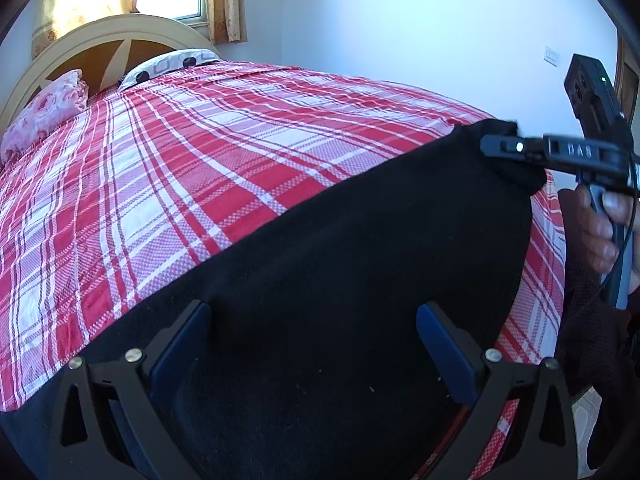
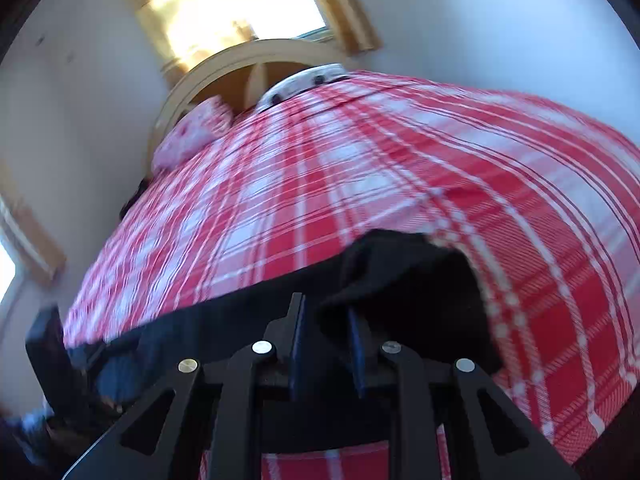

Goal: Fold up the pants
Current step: 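Smooth the folded pants with the left gripper while the right gripper withdraws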

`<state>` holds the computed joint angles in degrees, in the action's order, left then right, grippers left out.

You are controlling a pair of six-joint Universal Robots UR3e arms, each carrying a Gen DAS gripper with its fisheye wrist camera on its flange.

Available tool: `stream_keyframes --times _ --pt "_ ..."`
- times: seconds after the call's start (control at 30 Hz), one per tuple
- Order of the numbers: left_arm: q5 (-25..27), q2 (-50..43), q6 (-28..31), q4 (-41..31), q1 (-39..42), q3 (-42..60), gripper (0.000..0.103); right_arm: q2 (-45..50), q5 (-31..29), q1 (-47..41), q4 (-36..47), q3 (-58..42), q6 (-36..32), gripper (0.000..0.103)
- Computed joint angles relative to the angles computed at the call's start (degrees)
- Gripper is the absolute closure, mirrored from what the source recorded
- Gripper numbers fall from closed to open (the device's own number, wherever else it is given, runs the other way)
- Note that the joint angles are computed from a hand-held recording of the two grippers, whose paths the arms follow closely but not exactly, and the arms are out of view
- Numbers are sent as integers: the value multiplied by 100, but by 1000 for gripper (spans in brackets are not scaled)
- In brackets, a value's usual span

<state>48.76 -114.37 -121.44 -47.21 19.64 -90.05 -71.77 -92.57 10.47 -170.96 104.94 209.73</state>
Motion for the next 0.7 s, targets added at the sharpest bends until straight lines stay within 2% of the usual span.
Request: stream_keyframes --times 0.1,0.17,0.23,0.27,0.37,0.47,0.63,0.67,0.7 --pt "-15 0 10 8 7 -8 0 213 400 40 43 -201 -494 82" --pt "-17 -1 14 11 8 -11 0 246 140 180 171 -330 -735 81" --pt "-15 1 8 14 7 -14 0 169 -309 261 337 -389 -863 74" --pt "-19 -2 7 17 8 -12 0 -3 -325 157 106 -165 -772 72" --pt "-14 2 6 20 8 -15 0 -558 26 -354 -634 562 -416 71" --pt "-16 11 10 23 13 -30 0 -1119 410 -1091 -659 1033 12 71" --pt "-20 15 5 39 15 -42 0 -1462 854 -2094 75 966 344 71" --pt "-27 31 3 69 22 -73 0 -1402 1414 -2378 524 758 147 71" --pt "-32 37 -1 91 24 -90 0 -1248 1714 -2485 826 523 34 71"
